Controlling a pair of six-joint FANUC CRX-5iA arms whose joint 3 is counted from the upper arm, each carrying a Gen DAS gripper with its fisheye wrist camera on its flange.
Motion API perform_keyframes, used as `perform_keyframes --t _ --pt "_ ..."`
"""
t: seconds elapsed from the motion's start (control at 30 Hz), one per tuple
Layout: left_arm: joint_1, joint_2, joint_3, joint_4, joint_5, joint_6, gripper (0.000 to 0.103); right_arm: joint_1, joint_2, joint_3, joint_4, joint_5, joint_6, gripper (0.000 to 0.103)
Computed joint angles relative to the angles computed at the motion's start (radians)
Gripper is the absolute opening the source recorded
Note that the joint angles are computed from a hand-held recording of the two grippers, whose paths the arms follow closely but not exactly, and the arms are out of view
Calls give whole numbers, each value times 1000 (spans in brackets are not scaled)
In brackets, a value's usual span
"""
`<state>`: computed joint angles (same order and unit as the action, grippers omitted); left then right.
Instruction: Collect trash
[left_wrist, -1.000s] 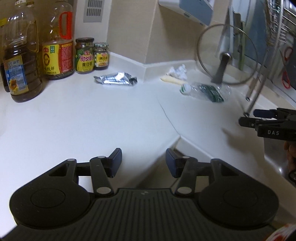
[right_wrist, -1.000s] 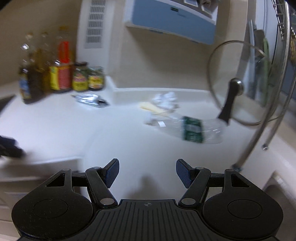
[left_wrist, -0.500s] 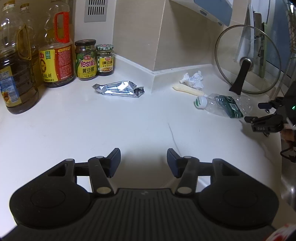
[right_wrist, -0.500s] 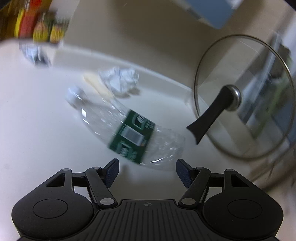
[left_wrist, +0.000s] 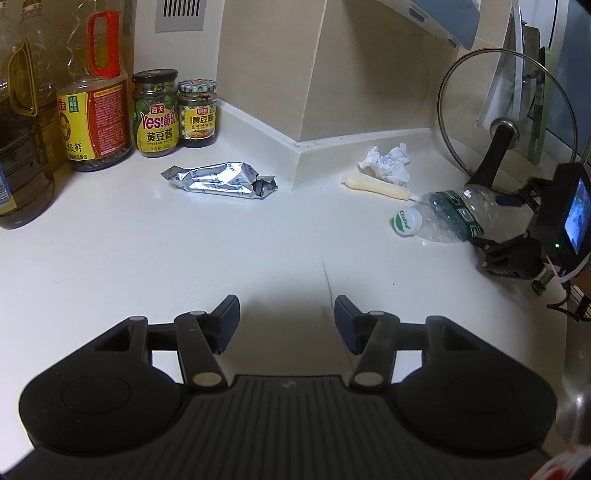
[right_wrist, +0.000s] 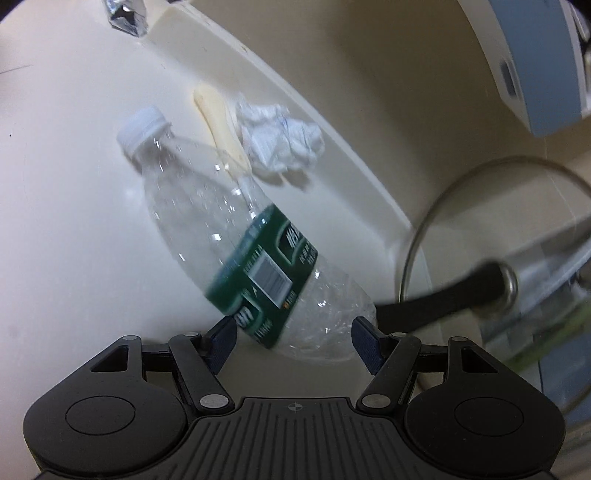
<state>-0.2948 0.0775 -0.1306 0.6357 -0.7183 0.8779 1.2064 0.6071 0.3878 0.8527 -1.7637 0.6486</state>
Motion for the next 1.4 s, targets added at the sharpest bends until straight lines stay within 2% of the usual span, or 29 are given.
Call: perform_keyframes --t 0.3,0.6,0.8,0.87,0.93,1.0,1.1,1.2,1.4 --pt "5 9 22 -51 -15 62 53 -45 -4 -69 129 162 18 68" --pt "8 6 33 -103 -24 120 56 -93 7 -78 199 273 30 68" --pt "6 13 46 -126 -29 143 56 -111 -4 -47 154 290 -38 68" --pt "4 18 54 -134 -30 149 56 -135 -26 -69 141 331 -88 68" --pt "0 25 62 -141 -33 156 56 -148 -39 -76 126 356 -118 74" --pt "-4 30 70 -145 -35 158 56 -159 -48 -71 110 369 -144 85" --pt "-8 33 74 -140 -32 154 56 -170 -74 -85 90 412 -216 85" --pt "-11 42 85 -146 -41 156 56 -166 -97 -121 130 468 -273 85" --pt "-16 53 103 -154 -41 155 56 -179 -58 -103 200 550 -179 85"
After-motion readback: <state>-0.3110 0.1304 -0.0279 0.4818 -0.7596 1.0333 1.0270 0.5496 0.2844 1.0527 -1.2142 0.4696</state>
